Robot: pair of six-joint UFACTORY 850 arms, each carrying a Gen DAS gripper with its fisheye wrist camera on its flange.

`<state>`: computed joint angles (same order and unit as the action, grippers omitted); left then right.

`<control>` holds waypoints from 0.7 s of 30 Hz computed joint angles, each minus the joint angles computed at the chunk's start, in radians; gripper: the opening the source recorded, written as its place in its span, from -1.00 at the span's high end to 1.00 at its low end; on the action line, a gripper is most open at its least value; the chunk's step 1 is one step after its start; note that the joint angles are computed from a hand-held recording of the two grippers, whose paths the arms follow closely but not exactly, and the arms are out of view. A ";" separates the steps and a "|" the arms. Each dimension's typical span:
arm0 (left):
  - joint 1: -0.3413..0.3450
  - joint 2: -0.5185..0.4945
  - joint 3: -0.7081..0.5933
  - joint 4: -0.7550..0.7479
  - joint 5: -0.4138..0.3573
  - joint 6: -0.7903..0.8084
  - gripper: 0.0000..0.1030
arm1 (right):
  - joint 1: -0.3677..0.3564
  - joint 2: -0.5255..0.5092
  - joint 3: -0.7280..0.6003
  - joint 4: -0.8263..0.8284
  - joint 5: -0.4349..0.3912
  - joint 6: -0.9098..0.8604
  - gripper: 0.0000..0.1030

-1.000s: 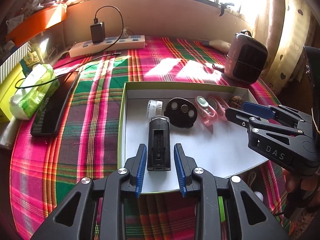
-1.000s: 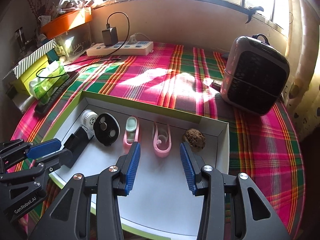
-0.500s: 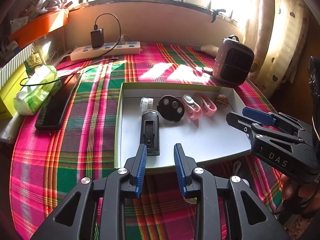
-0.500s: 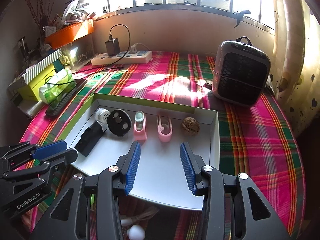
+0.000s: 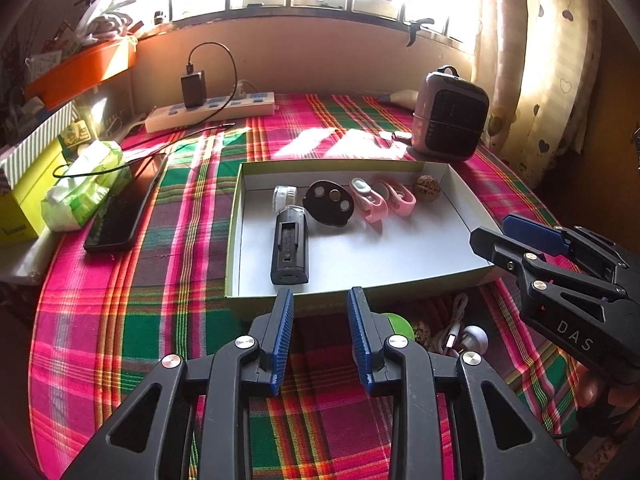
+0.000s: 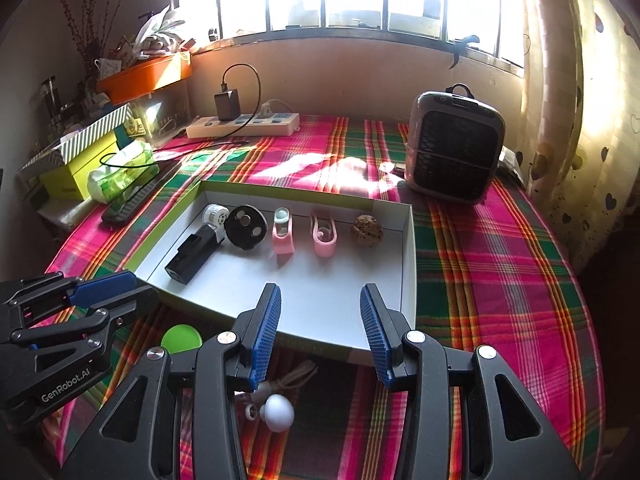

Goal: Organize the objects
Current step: 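Withdraw both tools toward the green-capped object and the white round object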

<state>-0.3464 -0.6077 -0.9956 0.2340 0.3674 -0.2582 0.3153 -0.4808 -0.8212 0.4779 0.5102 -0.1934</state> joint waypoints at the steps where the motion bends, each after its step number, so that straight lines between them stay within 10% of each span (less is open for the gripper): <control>1: -0.001 0.003 0.004 0.011 0.003 -0.008 0.49 | 0.000 0.004 0.007 -0.011 0.003 0.017 0.17; 21: 0.043 -0.008 0.042 0.316 0.043 -0.364 0.49 | 0.015 -0.004 0.098 -0.161 0.030 0.222 0.05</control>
